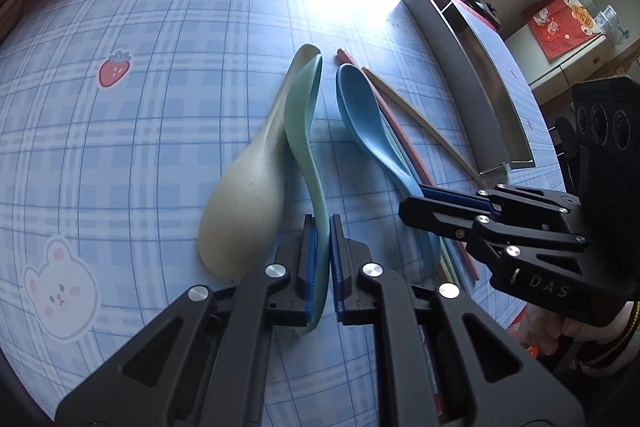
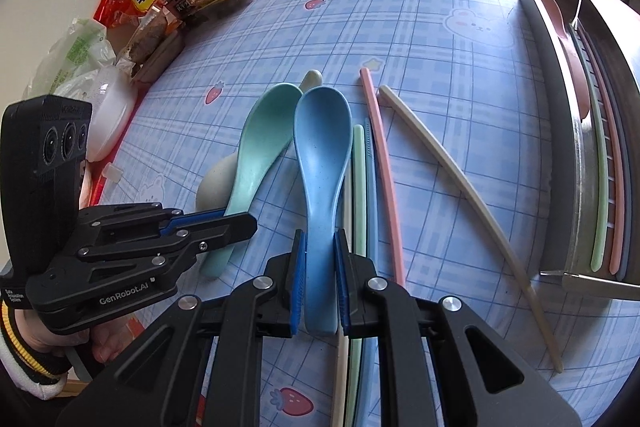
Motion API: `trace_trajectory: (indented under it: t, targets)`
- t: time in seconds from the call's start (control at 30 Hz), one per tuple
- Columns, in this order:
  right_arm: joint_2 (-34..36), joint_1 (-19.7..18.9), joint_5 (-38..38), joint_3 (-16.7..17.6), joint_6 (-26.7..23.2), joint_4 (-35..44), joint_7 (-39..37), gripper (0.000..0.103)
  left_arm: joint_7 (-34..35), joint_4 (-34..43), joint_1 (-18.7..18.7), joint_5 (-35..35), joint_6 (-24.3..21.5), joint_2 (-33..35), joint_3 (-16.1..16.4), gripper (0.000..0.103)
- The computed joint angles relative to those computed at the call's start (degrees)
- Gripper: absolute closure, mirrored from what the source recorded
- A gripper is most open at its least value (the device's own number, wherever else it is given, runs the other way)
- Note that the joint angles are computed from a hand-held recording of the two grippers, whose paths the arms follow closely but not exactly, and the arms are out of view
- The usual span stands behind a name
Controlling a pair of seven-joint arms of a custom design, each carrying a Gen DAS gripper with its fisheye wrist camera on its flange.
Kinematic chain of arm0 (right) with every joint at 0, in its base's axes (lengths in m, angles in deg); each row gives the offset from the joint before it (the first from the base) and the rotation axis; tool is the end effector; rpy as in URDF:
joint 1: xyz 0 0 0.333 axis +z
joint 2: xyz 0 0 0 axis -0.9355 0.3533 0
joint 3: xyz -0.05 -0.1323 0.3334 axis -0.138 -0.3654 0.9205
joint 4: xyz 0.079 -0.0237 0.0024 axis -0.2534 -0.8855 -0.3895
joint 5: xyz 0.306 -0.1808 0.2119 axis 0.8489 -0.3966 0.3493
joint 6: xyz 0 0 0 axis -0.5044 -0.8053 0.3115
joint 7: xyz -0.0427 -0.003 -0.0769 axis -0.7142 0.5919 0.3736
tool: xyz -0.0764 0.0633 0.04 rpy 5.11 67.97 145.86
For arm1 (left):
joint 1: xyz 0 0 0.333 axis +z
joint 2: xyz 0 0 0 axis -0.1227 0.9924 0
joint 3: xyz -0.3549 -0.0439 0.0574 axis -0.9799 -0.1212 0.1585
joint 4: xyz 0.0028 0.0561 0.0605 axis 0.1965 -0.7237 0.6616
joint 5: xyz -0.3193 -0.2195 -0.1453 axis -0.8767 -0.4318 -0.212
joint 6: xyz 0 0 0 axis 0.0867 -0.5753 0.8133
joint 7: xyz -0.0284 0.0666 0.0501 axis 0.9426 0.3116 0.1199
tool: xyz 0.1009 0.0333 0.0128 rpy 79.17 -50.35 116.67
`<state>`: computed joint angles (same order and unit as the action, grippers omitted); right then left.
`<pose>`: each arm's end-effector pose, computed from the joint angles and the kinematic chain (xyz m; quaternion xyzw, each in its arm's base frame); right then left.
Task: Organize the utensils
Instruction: 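Lift the green and blue spoons and carry them over the steel tray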
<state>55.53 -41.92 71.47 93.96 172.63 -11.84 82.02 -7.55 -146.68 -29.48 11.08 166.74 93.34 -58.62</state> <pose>0.6404 0.4465 0.4299 -0.8898 0.3695 0.1082 0.2449 0.4962 -0.4111 0.4159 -0.8079 0.5314 -0.2527 0.0332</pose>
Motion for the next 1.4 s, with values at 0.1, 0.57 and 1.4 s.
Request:
trace_trajectory:
  t: [0.1,0.57,1.4]
  targets:
    - [0.45,-0.33,0.73,0.29,-0.97,0.48,0.22,0.089,-2.83,-1.14,-0.68,1.78,1.45,-0.49,0.61,0.092]
    - [-3.72,-3.44,9.42,1.86,2.87,-5.05,-3.11,0.089,-4.91,-4.26,-0.17,4.19,4.39,-2.04,0.72,0.090]
    - [-7.01,-2.35,3.10,-0.83,2.01,-10.76,2.10,0.089,-5.96,-2.86,-0.75,5.84,2.39,-1.45,0.66,0.090]
